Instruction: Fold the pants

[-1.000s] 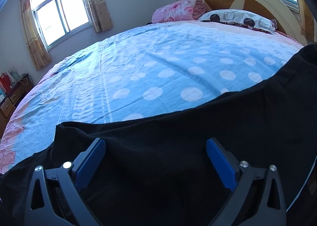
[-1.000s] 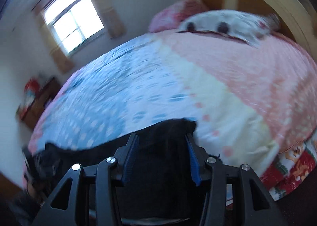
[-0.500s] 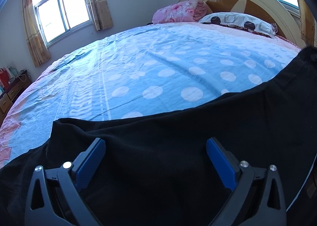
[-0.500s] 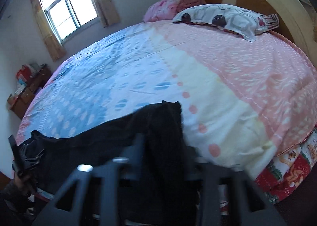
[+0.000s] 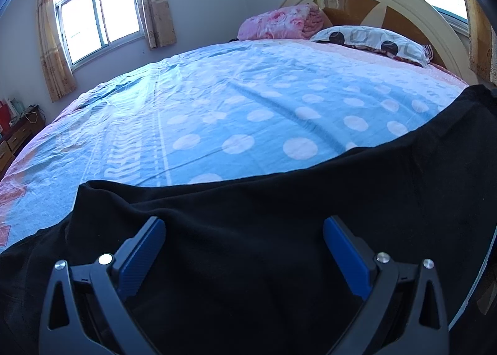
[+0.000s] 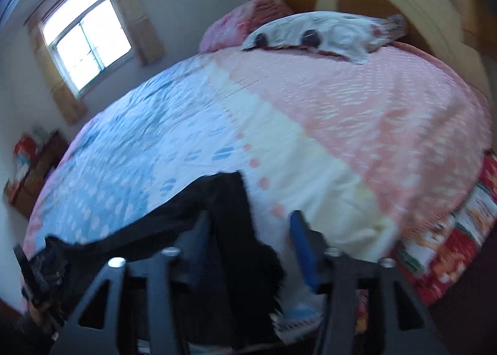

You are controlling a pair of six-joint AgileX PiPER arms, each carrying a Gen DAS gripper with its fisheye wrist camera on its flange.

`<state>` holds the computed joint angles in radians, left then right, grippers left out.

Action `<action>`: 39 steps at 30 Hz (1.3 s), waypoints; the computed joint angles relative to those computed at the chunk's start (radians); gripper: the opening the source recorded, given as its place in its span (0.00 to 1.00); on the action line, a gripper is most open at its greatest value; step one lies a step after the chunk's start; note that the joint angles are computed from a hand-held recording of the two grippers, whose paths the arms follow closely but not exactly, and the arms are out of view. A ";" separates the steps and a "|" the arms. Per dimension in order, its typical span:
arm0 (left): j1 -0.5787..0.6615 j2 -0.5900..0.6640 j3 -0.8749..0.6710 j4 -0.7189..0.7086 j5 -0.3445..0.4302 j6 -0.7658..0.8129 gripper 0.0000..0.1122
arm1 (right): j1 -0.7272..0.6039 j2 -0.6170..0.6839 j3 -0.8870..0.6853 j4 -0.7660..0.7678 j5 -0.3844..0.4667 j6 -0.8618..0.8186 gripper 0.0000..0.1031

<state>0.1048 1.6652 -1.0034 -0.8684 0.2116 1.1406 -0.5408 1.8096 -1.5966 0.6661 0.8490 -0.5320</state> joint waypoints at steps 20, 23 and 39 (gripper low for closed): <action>-0.003 -0.015 0.015 -0.014 -0.008 0.035 0.92 | -0.122 -0.038 0.267 0.435 0.159 -0.125 0.20; -0.001 -0.012 0.007 0.011 0.003 0.007 0.92 | -0.118 -0.034 0.260 0.420 0.150 -0.115 0.21; 0.057 -0.063 -0.029 -0.034 0.222 -0.049 0.92 | 0.115 -0.290 0.320 0.220 -0.058 -0.189 0.14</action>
<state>0.1617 1.6022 -1.0326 -0.9027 0.4339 1.0913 -0.4253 1.5199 -1.2762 0.8861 0.7912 -0.7207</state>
